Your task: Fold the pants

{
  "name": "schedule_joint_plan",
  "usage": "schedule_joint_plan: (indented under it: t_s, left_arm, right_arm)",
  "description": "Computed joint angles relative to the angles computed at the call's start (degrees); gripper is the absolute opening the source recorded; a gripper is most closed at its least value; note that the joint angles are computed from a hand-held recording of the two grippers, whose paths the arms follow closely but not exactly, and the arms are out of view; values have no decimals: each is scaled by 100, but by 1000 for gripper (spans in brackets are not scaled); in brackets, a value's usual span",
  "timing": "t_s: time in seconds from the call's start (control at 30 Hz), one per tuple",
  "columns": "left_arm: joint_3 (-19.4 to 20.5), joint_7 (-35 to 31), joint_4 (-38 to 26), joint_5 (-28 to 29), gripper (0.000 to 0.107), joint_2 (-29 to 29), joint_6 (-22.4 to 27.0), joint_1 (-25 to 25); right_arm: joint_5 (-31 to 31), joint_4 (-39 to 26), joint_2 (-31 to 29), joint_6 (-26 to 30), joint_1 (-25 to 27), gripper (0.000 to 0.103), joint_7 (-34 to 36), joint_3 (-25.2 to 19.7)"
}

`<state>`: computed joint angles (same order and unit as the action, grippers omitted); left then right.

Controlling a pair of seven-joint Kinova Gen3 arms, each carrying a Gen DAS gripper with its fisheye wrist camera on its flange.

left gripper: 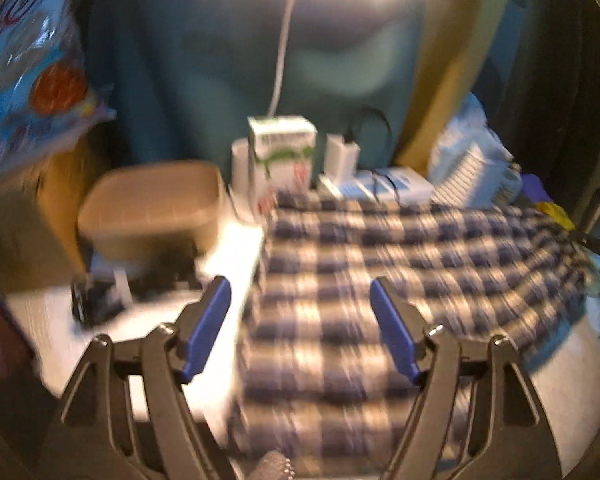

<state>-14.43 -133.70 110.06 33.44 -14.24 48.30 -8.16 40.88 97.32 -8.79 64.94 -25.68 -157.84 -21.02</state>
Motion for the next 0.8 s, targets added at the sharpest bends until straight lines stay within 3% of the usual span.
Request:
schedule_joint_plan:
  t_s: [0.23, 0.37, 0.47, 0.6, 0.8]
  left_arm:
    - [-40, 280, 725, -154, 73, -1097, 668, 425]
    - [274, 446, 1026, -319, 73, -1545, 644, 778]
    - [643, 740, 1133, -552, 73, -1458, 419, 941]
    - [1512, 1481, 1191, -1294, 73, -1229, -91, 764]
    - [2137, 2565, 1037, -2066, 73, -702, -229, 695]
  right_arm:
    - [-359, 208, -258, 319, -133, 70, -238, -337]
    - [-547, 347, -377, 411, -189, 70, -392, -504]
    - [-665, 412, -456, 488, -214, 70, -513, -634]
    - [-774, 461, -554, 534, -217, 70, -549, -748]
    - [-1118, 666, -704, 155, -151, 70, -443, -640]
